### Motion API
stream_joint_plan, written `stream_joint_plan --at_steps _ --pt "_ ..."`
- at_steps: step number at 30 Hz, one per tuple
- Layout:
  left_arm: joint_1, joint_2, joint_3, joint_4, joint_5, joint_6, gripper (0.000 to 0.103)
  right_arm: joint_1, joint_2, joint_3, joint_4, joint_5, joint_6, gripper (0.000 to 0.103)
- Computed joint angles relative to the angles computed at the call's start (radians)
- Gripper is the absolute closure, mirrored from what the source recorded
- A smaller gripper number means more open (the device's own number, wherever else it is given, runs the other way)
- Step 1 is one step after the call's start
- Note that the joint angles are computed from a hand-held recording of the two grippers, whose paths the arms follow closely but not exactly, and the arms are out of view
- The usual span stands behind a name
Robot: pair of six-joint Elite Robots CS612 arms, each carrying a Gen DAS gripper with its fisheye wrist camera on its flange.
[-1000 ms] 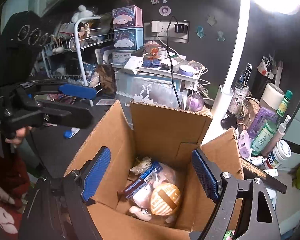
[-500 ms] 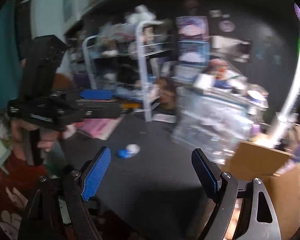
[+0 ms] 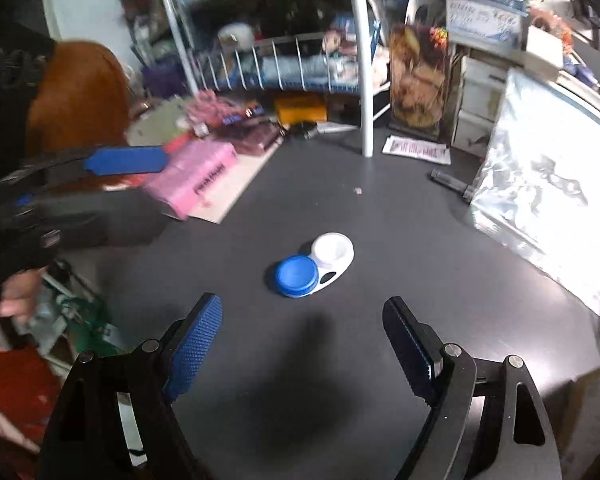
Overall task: Organize objects
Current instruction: 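Return the right tool to the desk and grasp the blue-and-white lens case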
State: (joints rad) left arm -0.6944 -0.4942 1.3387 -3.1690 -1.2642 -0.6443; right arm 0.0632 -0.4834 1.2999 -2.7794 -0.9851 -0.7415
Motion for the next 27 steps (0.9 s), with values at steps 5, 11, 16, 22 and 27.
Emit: stream_joint_plan --at_steps 5,11,16,22,27 --pt "0.009 0.003 0.013 -0.018 -0.021 -0.014 0.014 0.024 0.039 -0.054 0.003 -0.058 0.002 0.033" --pt "0.016 0.003 0.024 -0.037 -0.029 -0.023 0.014 0.039 0.054 -0.073 -0.025 -0.092 -0.01 0.044" --pt "0.019 0.004 0.026 -0.041 -0.027 -0.035 0.014 0.045 0.056 -0.069 -0.059 -0.106 -0.025 0.067" --pt "0.016 0.004 0.023 -0.048 -0.028 -0.037 0.014 0.042 0.047 -0.054 -0.064 -0.112 -0.053 0.074" --pt "0.014 0.005 0.015 -0.04 -0.029 -0.026 0.014 0.026 0.037 -0.048 -0.017 -0.102 -0.063 0.074"
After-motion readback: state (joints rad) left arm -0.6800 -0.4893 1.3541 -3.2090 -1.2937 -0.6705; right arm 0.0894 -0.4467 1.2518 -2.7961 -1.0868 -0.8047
